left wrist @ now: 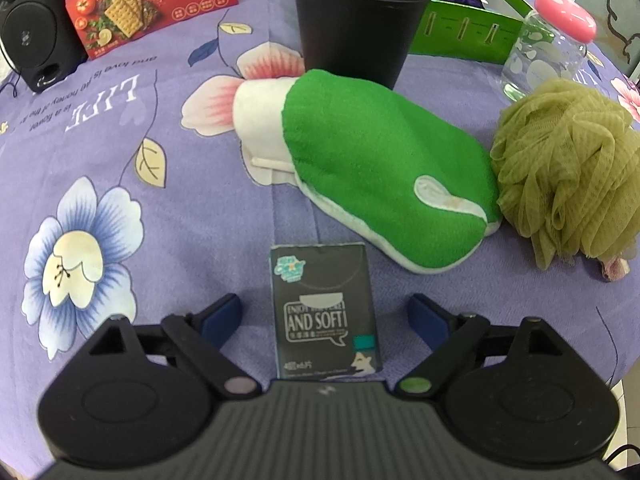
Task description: Organize soft objects
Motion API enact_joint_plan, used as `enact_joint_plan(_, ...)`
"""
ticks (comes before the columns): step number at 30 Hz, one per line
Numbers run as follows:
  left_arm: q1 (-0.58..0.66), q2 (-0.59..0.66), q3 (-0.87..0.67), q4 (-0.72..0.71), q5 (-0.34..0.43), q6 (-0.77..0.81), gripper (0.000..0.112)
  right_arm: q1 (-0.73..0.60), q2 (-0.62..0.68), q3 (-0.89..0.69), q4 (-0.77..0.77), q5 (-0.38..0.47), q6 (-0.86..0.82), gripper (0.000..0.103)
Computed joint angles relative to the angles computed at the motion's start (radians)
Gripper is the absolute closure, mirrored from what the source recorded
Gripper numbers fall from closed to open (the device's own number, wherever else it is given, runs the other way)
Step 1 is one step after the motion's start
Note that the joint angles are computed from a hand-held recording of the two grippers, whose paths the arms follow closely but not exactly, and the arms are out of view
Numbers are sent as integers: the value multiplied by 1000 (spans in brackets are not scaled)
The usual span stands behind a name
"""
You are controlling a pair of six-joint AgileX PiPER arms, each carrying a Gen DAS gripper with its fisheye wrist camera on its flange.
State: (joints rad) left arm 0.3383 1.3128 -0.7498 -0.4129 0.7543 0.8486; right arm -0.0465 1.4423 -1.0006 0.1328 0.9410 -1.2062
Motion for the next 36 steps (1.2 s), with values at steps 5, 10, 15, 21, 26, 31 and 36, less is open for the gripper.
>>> enact_joint_plan(5,-17,4,-3,26,-6,-20,22,-20,30,-21,35,10,-57,22)
enact_joint_plan(10,-35,14,-10,54,-11,-41,20,-31,31,4,69,-40,-131,15)
enact_joint_plan(15,-25,19,-9,39,-12,-14,20,-17,55,-21,39,-19,-34,13)
enact_joint_plan(21,-7,19,-4,8,-7,21,20,-20,89,-46,33,-11,30,15)
enact_joint_plan(26,-5,14,-1,4,-10,24,24,6,59,-40,57,47,77,71)
enact_joint_plan(31,-1,-33,-7,0,18,-9,67,28,-61,91,74,-30,204,101)
enact_joint_plan(36,63,-87,1,-17,51,-9,68,-94,-123,143,233,17,213,102)
